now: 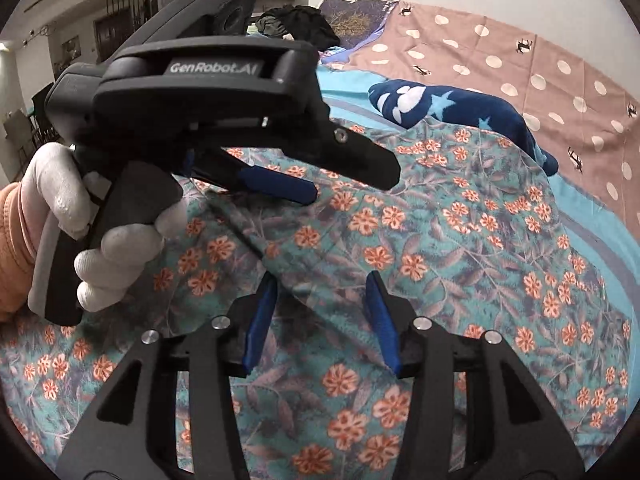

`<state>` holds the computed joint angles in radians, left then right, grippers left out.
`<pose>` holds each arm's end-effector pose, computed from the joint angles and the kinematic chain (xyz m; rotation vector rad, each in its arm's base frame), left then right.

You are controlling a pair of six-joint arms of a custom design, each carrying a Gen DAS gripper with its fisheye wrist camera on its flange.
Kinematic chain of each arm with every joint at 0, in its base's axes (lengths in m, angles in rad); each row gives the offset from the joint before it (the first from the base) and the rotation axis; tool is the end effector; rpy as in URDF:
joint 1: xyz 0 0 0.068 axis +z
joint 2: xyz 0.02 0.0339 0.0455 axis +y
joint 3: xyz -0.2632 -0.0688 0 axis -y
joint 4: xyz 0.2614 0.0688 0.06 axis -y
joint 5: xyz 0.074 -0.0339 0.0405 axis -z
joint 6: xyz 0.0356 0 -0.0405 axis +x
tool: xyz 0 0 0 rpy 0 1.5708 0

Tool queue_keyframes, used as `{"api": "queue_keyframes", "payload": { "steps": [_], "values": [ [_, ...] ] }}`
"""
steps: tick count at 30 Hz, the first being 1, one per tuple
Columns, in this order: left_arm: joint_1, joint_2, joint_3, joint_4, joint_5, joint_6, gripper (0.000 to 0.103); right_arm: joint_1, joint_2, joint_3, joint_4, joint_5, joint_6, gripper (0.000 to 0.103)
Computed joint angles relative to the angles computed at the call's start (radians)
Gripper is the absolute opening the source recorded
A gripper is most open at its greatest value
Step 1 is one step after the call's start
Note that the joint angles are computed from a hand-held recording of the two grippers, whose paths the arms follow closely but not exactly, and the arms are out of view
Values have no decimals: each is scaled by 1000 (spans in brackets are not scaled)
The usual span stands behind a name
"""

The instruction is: Fold small clothes

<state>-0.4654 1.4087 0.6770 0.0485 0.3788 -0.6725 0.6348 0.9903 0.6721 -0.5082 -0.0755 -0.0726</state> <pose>0.2578 -0.1442 0.1756 -0.0305 2.4078 -1.0015 0.1730 0.1308 0.2283 -0.8730 2.2612 0.3504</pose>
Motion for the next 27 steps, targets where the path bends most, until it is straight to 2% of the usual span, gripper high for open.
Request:
{"api": "queue_keyframes", "payload": {
  "steps": [3,4,6,8,9,12,17,18,20,22,27],
  "values": [
    [-17,16,25,-40,-6,27,80,-34,-24,-6,-16,-19,37,47],
    [-23,18,30,-52,-11,34,73,-52,-36,-10,-25,-32,45,48],
    [-36,31,48,-85,-35,51,54,-87,-61,-21,-46,-54,68,48],
    [-33,54,63,-97,-16,49,9,-116,-83,-22,-70,-78,83,49],
    [-23,77,70,-87,27,39,3,-129,-102,-26,-85,-88,86,49],
    [-36,76,92,-100,2,40,3,-141,-134,-33,-110,-84,88,49],
    [-66,19,152,-157,-41,88,3,-77,-160,-31,-122,-12,110,48],
    [-70,13,165,-170,-43,94,3,-62,-152,-26,-113,10,113,43],
    [-73,-21,198,-216,-55,113,3,-5,-125,-6,-90,102,127,9],
    [-63,-60,213,-247,-73,136,3,28,-121,17,-72,175,169,8],
    [43,-218,205,-331,-44,181,3,81,-143,95,-29,165,255,7]
  ]
}}
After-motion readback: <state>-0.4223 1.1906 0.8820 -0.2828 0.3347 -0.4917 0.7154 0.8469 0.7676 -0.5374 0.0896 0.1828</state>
